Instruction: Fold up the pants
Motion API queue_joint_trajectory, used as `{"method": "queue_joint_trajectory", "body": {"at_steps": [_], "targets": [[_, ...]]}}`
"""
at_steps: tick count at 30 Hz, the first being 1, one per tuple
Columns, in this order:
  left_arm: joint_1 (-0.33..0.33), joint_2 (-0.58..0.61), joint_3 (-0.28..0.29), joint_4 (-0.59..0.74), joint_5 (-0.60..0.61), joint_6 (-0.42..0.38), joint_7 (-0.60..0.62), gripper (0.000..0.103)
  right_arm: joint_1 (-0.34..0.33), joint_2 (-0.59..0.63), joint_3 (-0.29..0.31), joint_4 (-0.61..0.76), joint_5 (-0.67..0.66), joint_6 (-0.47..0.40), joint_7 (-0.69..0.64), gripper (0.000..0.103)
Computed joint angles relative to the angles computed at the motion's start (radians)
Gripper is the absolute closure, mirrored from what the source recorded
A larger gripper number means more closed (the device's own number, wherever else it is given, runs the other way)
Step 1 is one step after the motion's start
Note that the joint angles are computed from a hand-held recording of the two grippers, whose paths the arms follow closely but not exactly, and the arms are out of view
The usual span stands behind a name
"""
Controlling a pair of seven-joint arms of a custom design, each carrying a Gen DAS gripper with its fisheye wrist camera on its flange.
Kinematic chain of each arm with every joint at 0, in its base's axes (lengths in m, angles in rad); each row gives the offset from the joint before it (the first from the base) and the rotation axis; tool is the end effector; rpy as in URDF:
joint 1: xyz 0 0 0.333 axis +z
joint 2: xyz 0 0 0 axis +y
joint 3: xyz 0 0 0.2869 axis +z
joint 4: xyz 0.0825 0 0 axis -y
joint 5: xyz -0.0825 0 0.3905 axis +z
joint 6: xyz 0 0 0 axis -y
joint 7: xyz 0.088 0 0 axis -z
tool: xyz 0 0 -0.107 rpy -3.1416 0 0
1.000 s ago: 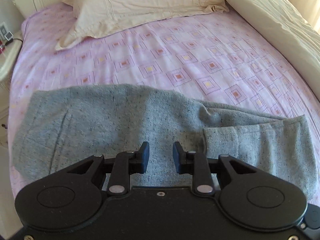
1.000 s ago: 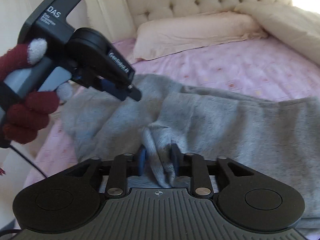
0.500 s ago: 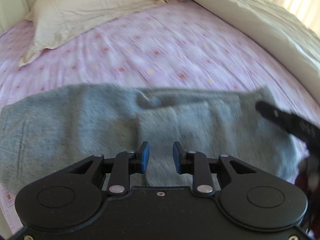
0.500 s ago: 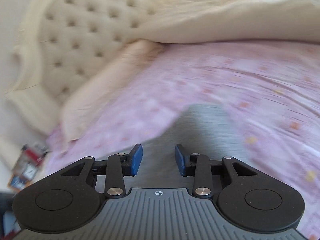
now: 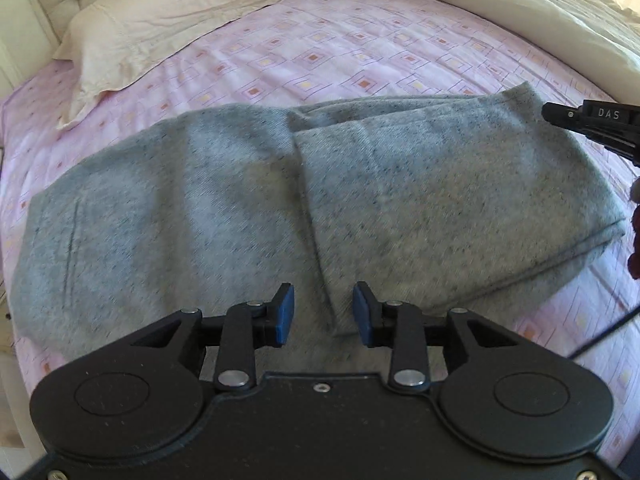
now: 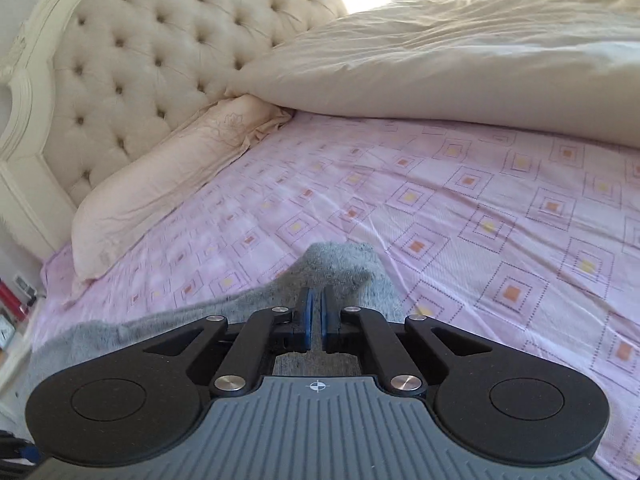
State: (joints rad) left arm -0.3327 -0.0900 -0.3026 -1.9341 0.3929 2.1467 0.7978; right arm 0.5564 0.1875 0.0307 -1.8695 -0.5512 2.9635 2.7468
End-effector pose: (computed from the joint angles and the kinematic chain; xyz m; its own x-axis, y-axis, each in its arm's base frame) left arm 0.4674 -0.3303 0.5254 -0.0057 -0.9942 -0.1077 -0.8903 0.0541 -0.4522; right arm 0.5240 0.3897 0.4847 0.1002 -0.8951 -0.4344 -0.6914 0.2513 -0.6773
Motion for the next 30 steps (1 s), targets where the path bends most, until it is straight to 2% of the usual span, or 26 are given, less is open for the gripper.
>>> {"method": "queue_joint_trajectory", "body": {"at_steps": [3,7,11,14,16,17,20,23,24,27,30], "targets": [[0.000,-0.059,-0.002,-0.056,-0.017,-0.011,-0.024,0.060,-0.007,-0.022,0.027,-0.013,0.028,-0.056,-0.066,0.097],[0.007,-0.130,-0.013,-0.132,-0.027,-0.024,-0.061,0.060,-0.019,-0.026,0.080,0.012,0.114,-0.200,-0.226,0.091],[0.015,-0.187,-0.030,-0.192,-0.017,-0.032,-0.099,0.060,-0.011,-0.039,0.089,0.012,0.110,-0.254,-0.272,0.091],[0.017,-0.240,-0.027,-0.254,-0.044,-0.004,-0.115,0.059,-0.010,-0.052,0.101,0.015,0.130,-0.295,-0.316,0.091],[0.020,-0.279,-0.025,-0.294,-0.062,0.017,-0.128,0.058,0.002,-0.054,0.100,0.028,0.090,-0.322,-0.303,0.090],[0.022,-0.295,-0.022,-0.313,-0.075,0.034,-0.132,0.057,0.003,-0.057,0.103,0.029,0.085,-0.309,-0.304,0.090],[0.030,-0.330,-0.012,-0.353,-0.112,0.074,-0.129,0.056,0.006,-0.047,0.112,0.042,0.079,-0.186,-0.335,0.090],[0.039,-0.351,0.000,-0.377,-0.155,0.107,-0.122,0.056,0.007,0.007,0.143,0.112,0.169,-0.111,-0.480,0.090],[0.044,-0.370,0.000,-0.391,-0.162,0.122,-0.127,0.056,0.009,0.040,0.158,0.159,0.211,-0.114,-0.546,0.090],[0.073,-0.405,-0.011,-0.404,-0.143,0.114,-0.138,0.057,0.032,0.150,0.178,0.325,0.282,-0.179,-0.703,0.090],[0.093,-0.433,0.006,-0.426,-0.145,0.121,-0.116,0.057,0.071,0.278,0.173,0.513,0.319,-0.253,-0.805,0.090]]}}
